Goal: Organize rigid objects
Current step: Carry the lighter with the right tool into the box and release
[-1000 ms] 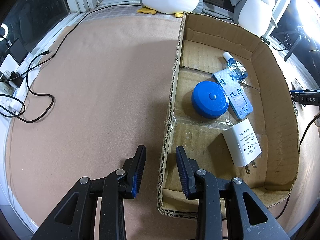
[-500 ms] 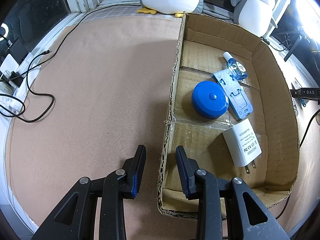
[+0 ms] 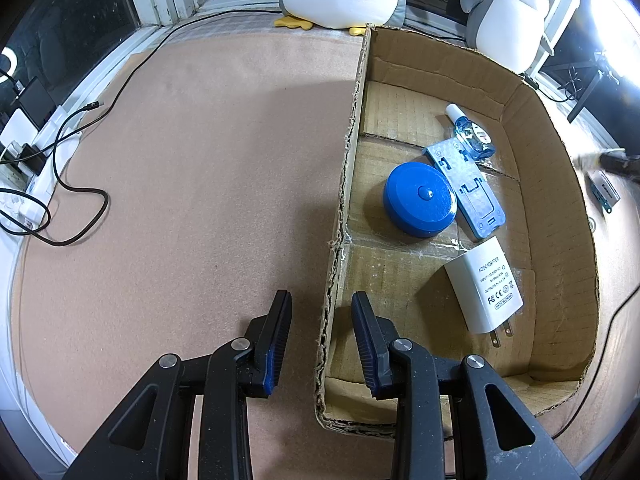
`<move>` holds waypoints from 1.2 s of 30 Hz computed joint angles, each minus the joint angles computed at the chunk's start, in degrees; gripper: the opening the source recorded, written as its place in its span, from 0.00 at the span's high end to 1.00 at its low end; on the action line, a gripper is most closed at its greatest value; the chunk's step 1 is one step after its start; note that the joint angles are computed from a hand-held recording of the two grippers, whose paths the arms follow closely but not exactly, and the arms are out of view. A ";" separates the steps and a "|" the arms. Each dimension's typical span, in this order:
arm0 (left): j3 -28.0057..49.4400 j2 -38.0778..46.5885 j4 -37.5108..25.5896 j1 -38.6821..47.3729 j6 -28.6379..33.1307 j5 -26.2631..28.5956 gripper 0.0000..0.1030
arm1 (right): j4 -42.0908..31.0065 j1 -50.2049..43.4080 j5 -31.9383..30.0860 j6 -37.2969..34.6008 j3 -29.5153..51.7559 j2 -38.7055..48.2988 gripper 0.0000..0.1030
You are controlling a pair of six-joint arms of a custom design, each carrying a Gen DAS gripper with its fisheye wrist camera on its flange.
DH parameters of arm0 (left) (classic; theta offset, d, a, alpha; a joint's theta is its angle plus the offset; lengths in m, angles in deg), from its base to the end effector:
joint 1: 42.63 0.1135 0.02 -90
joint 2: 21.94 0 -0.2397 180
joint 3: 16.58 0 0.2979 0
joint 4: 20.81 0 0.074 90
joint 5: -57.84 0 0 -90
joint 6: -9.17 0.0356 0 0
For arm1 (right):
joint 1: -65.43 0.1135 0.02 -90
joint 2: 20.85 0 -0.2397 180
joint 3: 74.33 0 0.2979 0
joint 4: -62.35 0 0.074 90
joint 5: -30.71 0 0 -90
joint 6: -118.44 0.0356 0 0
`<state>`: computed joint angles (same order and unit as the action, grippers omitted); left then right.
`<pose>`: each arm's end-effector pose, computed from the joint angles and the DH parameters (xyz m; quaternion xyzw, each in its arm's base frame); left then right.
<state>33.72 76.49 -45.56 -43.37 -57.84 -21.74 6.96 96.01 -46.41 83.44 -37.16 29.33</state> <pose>0.2860 -0.0101 0.0246 0.2157 0.9610 -0.0595 0.1628 0.1734 0.0933 0.1295 0.2270 0.9496 0.0456 0.2115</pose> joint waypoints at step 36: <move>0.46 -0.07 -0.83 0.65 0.32 0.72 0.67 | 7.50 16.58 3.84 -3.68 31.71 46.95 0.91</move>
<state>34.18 76.42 -46.38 -42.73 -57.52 -21.02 14.46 112.59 -42.56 79.75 -5.45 76.28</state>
